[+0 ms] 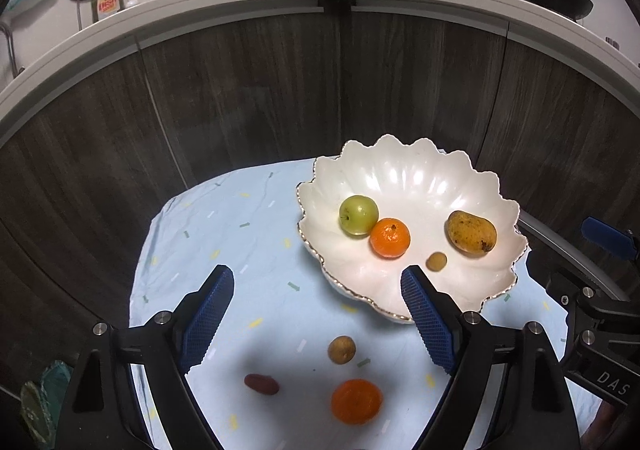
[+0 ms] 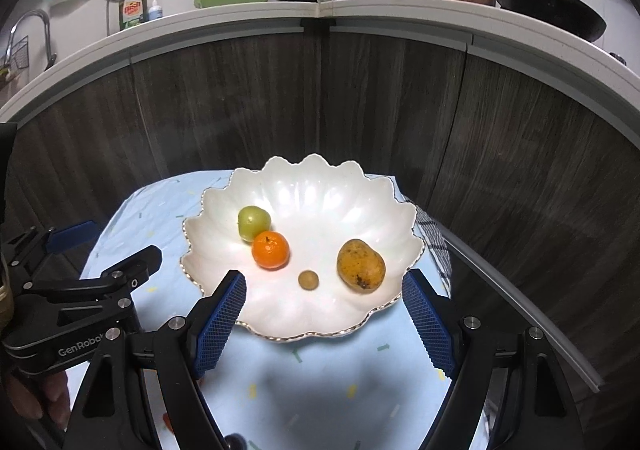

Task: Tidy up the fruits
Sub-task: 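Withdraw both open tools from the bowl toward the remaining fruits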

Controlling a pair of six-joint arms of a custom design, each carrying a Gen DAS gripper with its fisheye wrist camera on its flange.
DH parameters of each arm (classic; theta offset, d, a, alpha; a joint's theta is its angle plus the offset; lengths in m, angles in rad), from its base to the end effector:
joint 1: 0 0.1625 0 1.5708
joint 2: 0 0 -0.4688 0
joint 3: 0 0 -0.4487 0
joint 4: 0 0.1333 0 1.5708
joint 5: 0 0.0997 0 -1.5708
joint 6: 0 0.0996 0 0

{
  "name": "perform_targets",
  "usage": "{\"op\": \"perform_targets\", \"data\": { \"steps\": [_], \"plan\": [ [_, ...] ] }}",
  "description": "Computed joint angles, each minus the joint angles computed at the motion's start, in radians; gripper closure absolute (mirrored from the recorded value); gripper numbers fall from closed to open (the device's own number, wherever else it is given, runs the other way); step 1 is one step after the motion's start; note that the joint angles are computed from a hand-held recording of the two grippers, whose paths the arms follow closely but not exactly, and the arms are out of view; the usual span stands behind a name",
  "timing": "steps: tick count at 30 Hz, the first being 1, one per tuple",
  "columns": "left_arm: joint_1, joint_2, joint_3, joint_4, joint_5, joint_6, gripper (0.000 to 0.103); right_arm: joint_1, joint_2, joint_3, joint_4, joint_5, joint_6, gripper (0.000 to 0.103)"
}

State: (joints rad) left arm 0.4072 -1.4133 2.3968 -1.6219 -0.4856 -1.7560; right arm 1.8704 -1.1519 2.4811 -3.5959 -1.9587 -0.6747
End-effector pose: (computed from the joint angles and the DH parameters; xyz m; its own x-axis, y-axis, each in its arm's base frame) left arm -0.2284 -0.3396 0.1442 -0.6239 -0.3627 -0.6923 0.3585 0.6543 -0.6659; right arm 0.2194 -0.3861 0.1483 -0.6051 -0.4905 0.6271 -0.7741 0.5467 -0.3193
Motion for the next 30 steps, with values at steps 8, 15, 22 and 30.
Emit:
{"op": "perform_targets", "data": {
  "steps": [8, 15, 22, 30],
  "plan": [
    [-0.043, -0.024, 0.021, 0.059, -0.038, -0.081, 0.017, 0.019, -0.012, 0.032, -0.01, 0.0, 0.012, 0.022],
    [-0.078, -0.045, 0.041, 0.108, -0.074, -0.14, 0.017, 0.031, -0.011, 0.056, -0.027, 0.0, 0.017, 0.022],
    [-0.117, -0.064, 0.064, 0.156, -0.114, -0.199, 0.017, 0.044, 0.003, 0.078, -0.057, -0.003, 0.013, 0.022],
    [-0.183, -0.083, 0.086, 0.213, -0.171, -0.254, 0.017, 0.053, 0.009, 0.104, -0.08, 0.0, 0.011, 0.022]
  ]
}}
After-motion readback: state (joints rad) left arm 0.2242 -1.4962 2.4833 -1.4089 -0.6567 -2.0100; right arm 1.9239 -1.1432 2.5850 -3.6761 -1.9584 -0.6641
